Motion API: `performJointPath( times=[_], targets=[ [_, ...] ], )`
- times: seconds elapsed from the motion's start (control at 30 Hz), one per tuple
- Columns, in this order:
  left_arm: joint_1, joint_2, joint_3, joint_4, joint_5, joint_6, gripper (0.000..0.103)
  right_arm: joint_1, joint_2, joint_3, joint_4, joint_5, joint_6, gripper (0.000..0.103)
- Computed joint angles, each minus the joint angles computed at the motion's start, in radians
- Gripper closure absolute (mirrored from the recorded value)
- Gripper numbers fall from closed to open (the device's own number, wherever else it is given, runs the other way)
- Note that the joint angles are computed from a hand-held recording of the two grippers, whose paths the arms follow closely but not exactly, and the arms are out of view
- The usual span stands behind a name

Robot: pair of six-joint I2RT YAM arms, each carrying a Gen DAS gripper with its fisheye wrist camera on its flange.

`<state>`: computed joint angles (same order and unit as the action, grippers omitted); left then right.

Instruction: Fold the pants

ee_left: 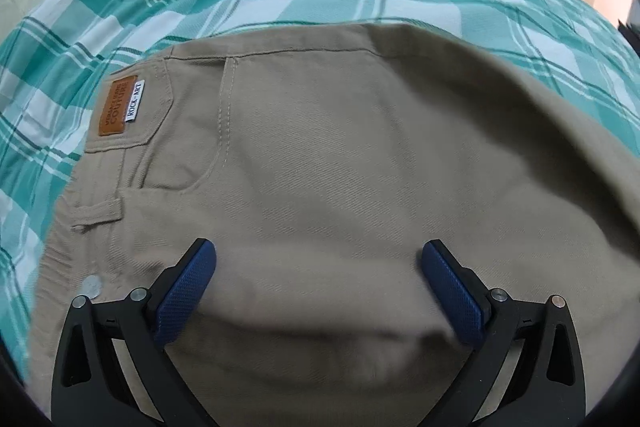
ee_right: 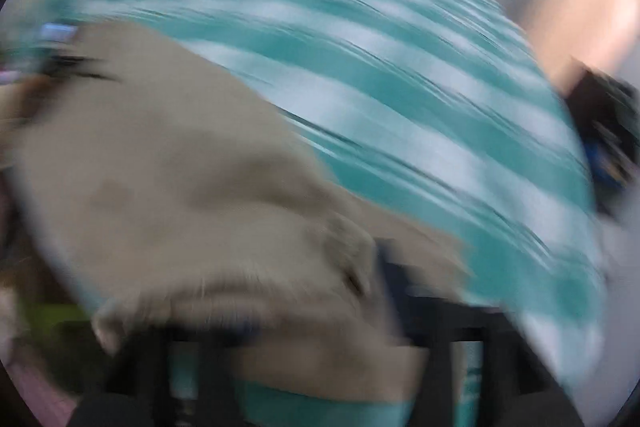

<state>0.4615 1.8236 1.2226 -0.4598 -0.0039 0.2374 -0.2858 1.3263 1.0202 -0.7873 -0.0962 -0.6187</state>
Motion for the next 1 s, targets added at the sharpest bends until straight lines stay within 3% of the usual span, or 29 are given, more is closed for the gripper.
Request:
performJointPath(
  times=[0.13, 0.23, 0.3, 0.4, 0.57, 0.73, 0.87, 1.0],
  targets=[
    [0.040, -0.158, -0.047, -0.146, 0.119, 0.071, 0.000, -0.053, -0.024, -0.010, 0.075, 0.065, 0.109, 0.026],
    [0.065, -0.356, -0.184, -0.216, 0.216, 0.133, 0.000, 0.043, -0.155, -0.050, 0.065, 0.102, 0.233, 0.019],
    [0.057, -0.456, -0.265, -0.225, 0.241, 0.147, 0.000, 0.190, -0.221, -0.059, 0.049, 0.119, 0.376, 0.012],
    [0.031, -0.554, -0.362, -0.227, 0.260, 0.136, 0.000, 0.457, -0.256, -0.084, 0.061, 0.155, 0.595, 0.011],
    [0.049, -0.603, -0.477, -0.248, 0.268, 0.156, 0.000, 0.876, -0.104, -0.131, 0.222, 0.217, 0.926, 0.011],
    [0.093, -0.672, -0.562, -0.214, 0.302, 0.236, 0.001, 1.045, 0.084, -0.219, 0.398, 0.215, 1.084, 0.007],
    [0.096, -0.672, -0.586, -0.176, 0.311, 0.236, 0.001, 1.074, 0.055, -0.383, 0.634, 0.261, 1.134, 0.003],
    [0.080, -0.692, -0.617, -0.133, 0.295, 0.222, 0.001, 1.100, 0.051, -0.400, 0.653, 0.296, 1.129, 0.003]
  ],
)
